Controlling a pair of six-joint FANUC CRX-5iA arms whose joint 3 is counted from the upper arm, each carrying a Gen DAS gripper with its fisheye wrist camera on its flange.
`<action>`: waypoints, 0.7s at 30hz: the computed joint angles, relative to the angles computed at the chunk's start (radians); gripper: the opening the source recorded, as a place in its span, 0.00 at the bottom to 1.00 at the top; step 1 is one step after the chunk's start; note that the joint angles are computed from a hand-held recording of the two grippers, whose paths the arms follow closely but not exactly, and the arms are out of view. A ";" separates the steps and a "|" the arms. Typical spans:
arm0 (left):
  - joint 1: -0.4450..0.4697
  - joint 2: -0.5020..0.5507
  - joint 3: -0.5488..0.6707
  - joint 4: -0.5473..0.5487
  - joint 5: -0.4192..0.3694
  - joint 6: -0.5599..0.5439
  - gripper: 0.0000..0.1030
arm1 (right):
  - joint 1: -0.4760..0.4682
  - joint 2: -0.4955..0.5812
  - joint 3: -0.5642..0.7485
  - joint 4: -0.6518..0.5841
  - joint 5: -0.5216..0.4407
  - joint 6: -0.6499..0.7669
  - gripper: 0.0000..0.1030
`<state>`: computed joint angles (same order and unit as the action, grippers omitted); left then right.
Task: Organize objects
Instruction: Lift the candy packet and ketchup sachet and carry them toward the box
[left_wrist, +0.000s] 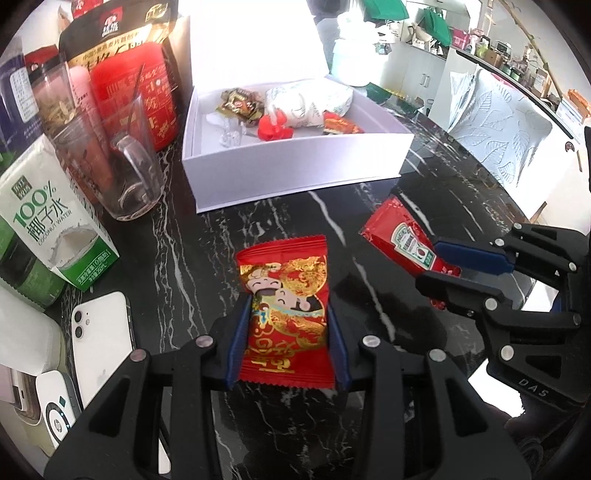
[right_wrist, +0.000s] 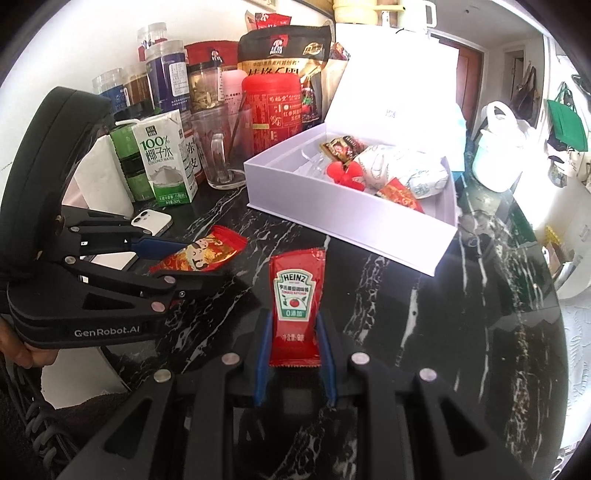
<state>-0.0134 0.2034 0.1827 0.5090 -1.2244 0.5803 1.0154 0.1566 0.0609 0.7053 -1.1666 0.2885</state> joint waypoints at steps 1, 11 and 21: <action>-0.001 -0.005 -0.003 0.003 0.001 -0.004 0.36 | 0.006 -0.005 -0.004 0.009 -0.008 -0.009 0.23; -0.018 -0.044 -0.021 0.024 0.013 -0.029 0.36 | 0.047 -0.043 -0.030 0.066 -0.064 -0.062 0.23; -0.053 -0.049 0.014 0.022 0.032 -0.025 0.36 | 0.059 -0.072 -0.035 0.109 -0.101 -0.058 0.23</action>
<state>-0.0663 0.1548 0.1964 0.5314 -1.1920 0.5556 1.0739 0.0842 0.0260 0.8147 -1.2680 0.2300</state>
